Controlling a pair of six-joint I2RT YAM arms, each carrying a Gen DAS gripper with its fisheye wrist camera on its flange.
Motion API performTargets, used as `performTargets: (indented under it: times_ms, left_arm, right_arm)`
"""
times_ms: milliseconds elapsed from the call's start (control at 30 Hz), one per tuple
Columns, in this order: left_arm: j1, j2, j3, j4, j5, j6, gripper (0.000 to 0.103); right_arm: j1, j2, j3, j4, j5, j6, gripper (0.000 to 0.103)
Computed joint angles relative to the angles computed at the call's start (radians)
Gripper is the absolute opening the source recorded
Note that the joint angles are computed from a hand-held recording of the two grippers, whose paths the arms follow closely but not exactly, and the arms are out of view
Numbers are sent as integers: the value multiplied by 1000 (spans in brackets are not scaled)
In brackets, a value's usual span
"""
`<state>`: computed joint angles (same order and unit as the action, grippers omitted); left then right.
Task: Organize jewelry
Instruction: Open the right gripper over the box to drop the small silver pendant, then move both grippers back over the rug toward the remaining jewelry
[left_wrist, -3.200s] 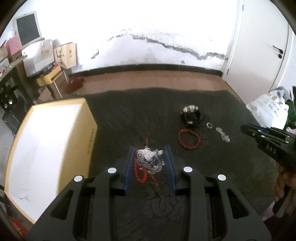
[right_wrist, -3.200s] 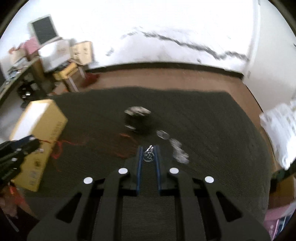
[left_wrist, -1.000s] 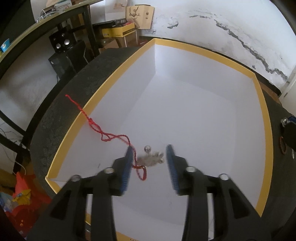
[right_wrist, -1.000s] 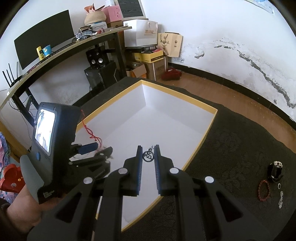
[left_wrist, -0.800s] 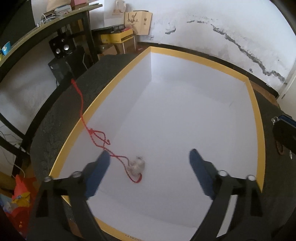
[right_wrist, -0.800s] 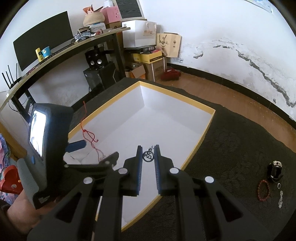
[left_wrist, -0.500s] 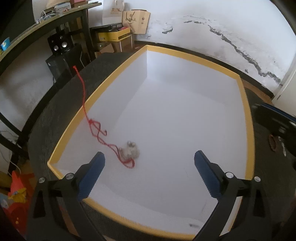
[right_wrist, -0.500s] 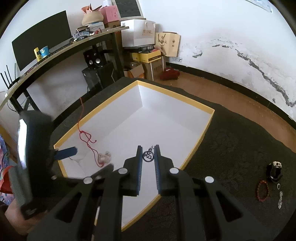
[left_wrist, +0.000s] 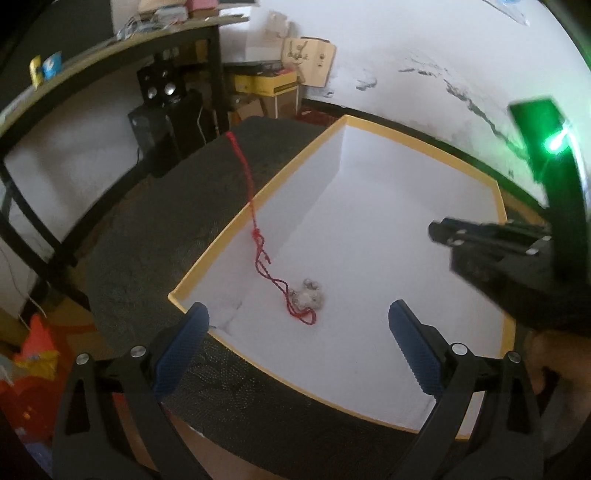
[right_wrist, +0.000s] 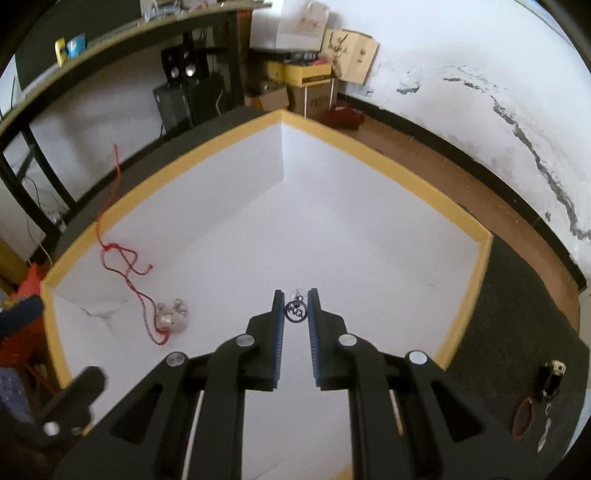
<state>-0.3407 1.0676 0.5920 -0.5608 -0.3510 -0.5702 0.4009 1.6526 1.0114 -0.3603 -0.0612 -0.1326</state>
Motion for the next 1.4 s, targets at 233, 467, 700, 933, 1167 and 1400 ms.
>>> performTargets:
  times_ms: [233,467,700,933,1167,1400]
  left_arm:
    - [17,-12,0,-1,13,13,95]
    - [8,-29,7,-1,23,3,95]
    - [-15,-37,17,5,18,-33,95]
    - [-140,23,66,34,-26,-79,95]
    - [-405,214,204,61,-138,-119,95]
    - [-628,558,489,90,-162,-166,95]
  right_arm:
    - [28,55,33,7,33,4,13]
    - [23,-8,-2,54,17,11,92]
    - [17,-150,-45,49,53,-31,97]
    - [-260,-459,-192,-44,-66,-62,97]
    - [-874,-564,-257,-156,-340,-300,97]
    - [-1354,-309,-164,-158,-464,-549,97]
